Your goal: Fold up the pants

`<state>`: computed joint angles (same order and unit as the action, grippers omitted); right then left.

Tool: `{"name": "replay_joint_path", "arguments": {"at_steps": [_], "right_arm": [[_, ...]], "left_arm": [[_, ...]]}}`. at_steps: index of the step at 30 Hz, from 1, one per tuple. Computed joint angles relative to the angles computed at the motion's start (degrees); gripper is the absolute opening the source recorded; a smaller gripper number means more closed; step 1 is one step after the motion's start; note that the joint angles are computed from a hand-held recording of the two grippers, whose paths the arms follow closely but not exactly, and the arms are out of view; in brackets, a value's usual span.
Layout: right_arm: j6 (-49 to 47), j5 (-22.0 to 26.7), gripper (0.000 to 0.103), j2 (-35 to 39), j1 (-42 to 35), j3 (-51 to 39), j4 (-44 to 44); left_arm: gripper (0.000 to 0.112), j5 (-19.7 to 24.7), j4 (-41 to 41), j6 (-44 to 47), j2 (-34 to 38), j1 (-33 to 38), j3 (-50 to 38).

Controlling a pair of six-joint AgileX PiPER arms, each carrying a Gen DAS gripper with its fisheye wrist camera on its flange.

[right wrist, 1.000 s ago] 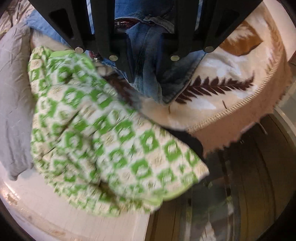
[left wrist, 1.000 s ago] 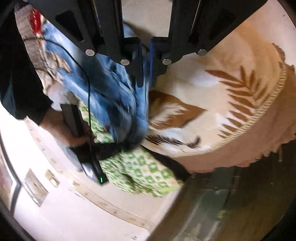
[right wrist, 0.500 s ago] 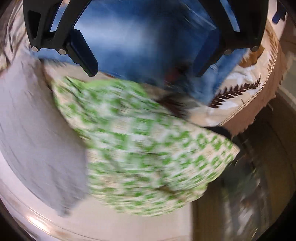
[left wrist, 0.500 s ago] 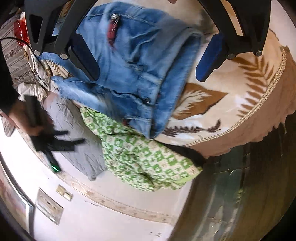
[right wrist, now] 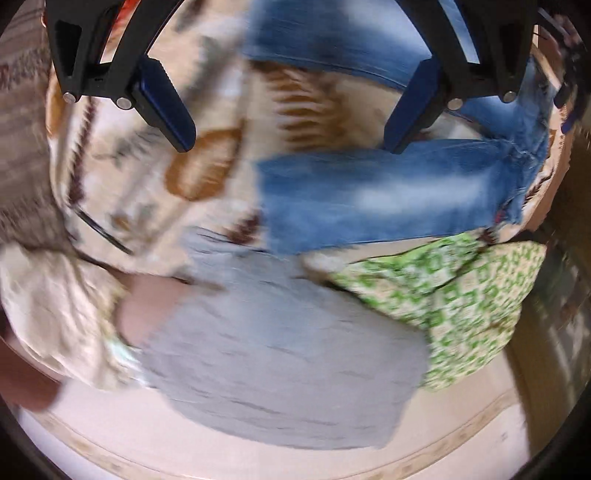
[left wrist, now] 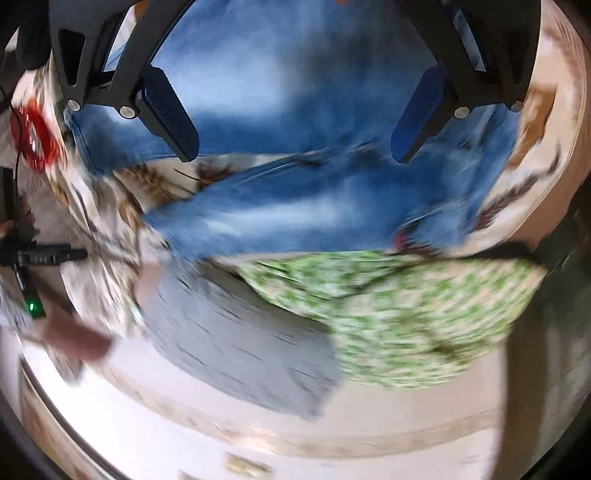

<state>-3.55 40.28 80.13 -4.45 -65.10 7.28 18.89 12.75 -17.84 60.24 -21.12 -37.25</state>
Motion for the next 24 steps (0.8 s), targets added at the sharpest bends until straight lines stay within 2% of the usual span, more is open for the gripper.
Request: {"name": "replay_joint_path", "arguments": {"at_steps": [2, 5, 8, 11, 13, 18, 24], "right_arm": [[-6.8, 0.7, 0.103, 0.0, -5.3, 1.3, 5.4], [-10.7, 1.4, 0.103, 1.3, -8.4, 1.1, 8.1], [-13.2, 1.5, 0.103, 3.9, -9.3, -0.6, 10.1], [-13.9, 1.6, 0.103, 7.4, -8.3, -3.5, 11.4], [-14.3, 1.7, 0.103, 10.0, -7.4, -5.6, 12.2], [-13.6, 3.5, 0.103, 19.0, -5.2, -15.3, 13.9], [-7.1, 7.6, 0.101, 33.7, -2.2, -32.6, 9.1]], "left_arm": [[0.103, 2.8, -1.4, 3.0, 7.7, -3.3, -7.5], [0.103, 7.9, -5.6, 9.4, 17.0, -5.6, -18.2], [0.103, 12.9, -5.6, 12.6, 25.3, -7.1, -29.1], [0.103, 16.4, -1.5, 12.5, 31.9, -8.1, -38.0], [0.103, 19.8, -2.2, 16.4, 36.8, -7.5, -44.6], [0.103, 26.5, -1.9, 27.2, 49.0, -5.5, -59.3], [0.103, 33.9, -0.7, 36.3, 63.2, -2.6, -76.8]]}}
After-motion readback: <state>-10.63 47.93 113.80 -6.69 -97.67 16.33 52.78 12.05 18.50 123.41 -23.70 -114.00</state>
